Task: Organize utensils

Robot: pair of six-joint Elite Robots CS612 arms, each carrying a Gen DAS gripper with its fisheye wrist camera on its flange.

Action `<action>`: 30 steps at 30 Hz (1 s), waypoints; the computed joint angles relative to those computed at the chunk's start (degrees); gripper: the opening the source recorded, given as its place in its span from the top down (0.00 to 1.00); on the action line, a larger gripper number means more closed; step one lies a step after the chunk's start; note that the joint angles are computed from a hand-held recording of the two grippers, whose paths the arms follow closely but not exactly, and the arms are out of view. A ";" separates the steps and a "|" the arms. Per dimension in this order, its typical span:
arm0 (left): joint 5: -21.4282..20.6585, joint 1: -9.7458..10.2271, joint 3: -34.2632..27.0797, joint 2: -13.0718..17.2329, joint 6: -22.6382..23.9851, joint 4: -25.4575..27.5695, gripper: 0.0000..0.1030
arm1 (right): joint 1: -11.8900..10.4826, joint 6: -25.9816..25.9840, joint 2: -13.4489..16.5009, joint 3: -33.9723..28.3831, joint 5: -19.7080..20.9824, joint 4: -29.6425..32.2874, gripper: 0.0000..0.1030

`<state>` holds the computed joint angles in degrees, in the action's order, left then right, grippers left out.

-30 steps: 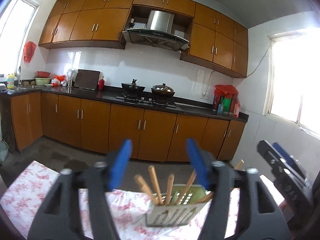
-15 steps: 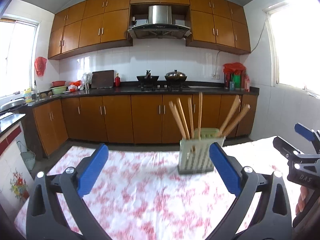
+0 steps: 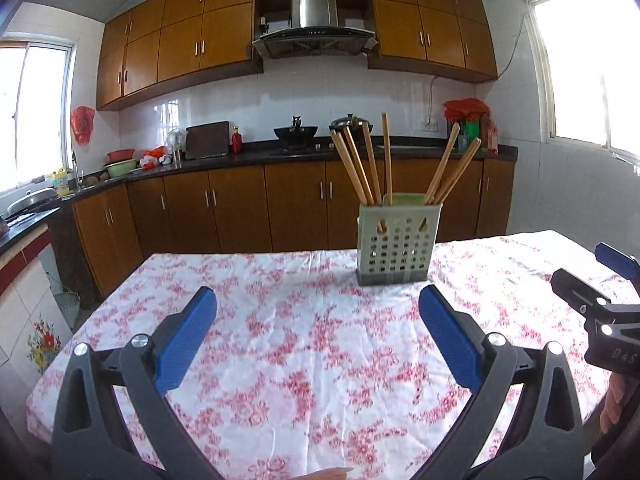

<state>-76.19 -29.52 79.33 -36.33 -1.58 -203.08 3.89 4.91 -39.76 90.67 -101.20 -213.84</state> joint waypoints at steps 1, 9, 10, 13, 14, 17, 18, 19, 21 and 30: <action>-0.06 -0.05 0.26 0.01 -0.04 -0.04 0.04 | 0.06 0.06 0.00 0.02 -0.07 0.40 0.02; -0.28 -0.22 1.21 0.03 -0.04 1.17 0.04 | 0.17 3.91 -0.11 0.34 -2.25 3.46 0.02; -0.34 -0.20 1.19 0.05 -0.18 1.45 0.04 | 0.14 4.36 -0.09 0.40 -2.35 3.71 0.02; -0.78 -0.12 1.14 0.11 -0.63 1.99 0.04 | 0.23 4.58 -0.02 0.57 -2.92 3.87 0.02; -1.00 -0.07 1.16 0.12 -0.77 2.08 0.04 | 0.22 4.52 -0.04 0.76 -2.84 3.85 0.02; -1.45 0.01 1.18 0.17 -1.01 2.39 0.04 | 0.31 4.24 -0.02 0.89 -2.66 4.10 0.02; -1.56 0.03 1.18 0.19 -1.12 2.53 0.04 | 0.35 4.19 0.01 0.90 -2.69 4.13 0.02; -1.62 0.04 1.17 0.23 -1.25 2.64 0.04 | 0.40 4.12 0.03 0.87 -2.71 4.25 0.02; -1.77 0.09 1.13 0.24 -1.58 2.96 0.04 | 0.44 4.14 0.03 0.82 -2.73 4.39 0.02; -2.01 0.15 0.83 0.37 -2.44 3.55 0.04 | 0.30 4.49 -0.09 0.83 -2.41 5.26 0.02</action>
